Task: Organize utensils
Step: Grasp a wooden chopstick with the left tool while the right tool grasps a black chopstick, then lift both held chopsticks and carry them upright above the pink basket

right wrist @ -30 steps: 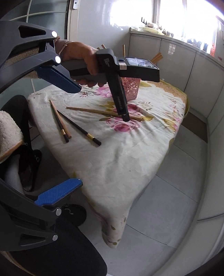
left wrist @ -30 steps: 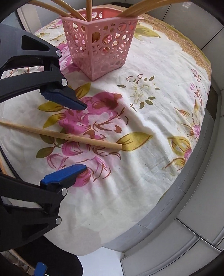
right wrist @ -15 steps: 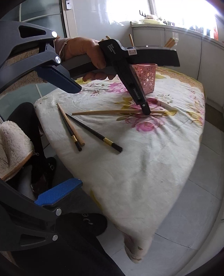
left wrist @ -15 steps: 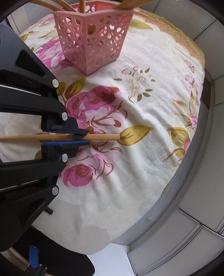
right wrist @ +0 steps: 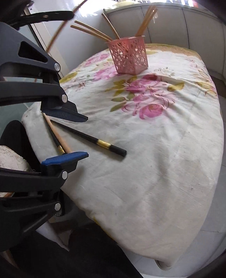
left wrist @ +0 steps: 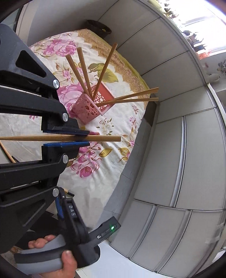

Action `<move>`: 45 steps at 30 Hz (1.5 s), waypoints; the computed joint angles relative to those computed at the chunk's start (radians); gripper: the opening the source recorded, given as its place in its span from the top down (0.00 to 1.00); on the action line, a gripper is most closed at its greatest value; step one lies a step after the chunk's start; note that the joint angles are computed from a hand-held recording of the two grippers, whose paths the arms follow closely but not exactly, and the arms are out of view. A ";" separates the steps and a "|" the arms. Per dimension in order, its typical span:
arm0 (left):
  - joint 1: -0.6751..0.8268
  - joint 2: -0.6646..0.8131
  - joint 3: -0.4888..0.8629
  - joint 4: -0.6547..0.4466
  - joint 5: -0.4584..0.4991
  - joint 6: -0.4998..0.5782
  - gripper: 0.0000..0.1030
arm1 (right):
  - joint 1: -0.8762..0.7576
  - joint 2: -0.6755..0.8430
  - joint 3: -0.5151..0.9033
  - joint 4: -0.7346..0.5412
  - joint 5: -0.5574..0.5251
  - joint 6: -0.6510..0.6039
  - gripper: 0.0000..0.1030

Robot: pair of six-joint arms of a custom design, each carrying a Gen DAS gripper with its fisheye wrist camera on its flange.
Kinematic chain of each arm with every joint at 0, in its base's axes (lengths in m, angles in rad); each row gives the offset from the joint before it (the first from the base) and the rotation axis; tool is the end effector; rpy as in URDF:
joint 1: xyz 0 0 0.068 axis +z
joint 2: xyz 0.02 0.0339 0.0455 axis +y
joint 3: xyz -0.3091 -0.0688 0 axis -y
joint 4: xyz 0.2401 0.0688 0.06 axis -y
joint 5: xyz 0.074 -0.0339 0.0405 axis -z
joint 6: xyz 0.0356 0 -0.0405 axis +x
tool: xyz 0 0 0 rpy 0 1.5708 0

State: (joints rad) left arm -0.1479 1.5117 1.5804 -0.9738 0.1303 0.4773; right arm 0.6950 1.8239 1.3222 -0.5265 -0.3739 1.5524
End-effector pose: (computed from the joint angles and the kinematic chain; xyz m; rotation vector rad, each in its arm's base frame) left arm 0.3007 -0.0495 0.4124 0.8109 2.3281 -0.0189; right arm 0.2928 0.2611 0.2581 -1.0619 -2.6889 -0.9602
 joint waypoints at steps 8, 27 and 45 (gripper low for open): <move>0.068 -0.053 -0.032 0.034 0.096 0.024 0.94 | -0.001 0.301 0.532 -0.513 0.086 -0.159 0.69; 0.216 -0.186 -0.179 0.285 0.212 -0.290 0.94 | 0.081 0.141 0.452 -0.137 0.546 -0.468 0.92; 0.166 -0.230 -0.145 0.369 0.157 -0.519 0.94 | 0.164 -0.091 0.427 -0.040 0.800 -0.751 0.93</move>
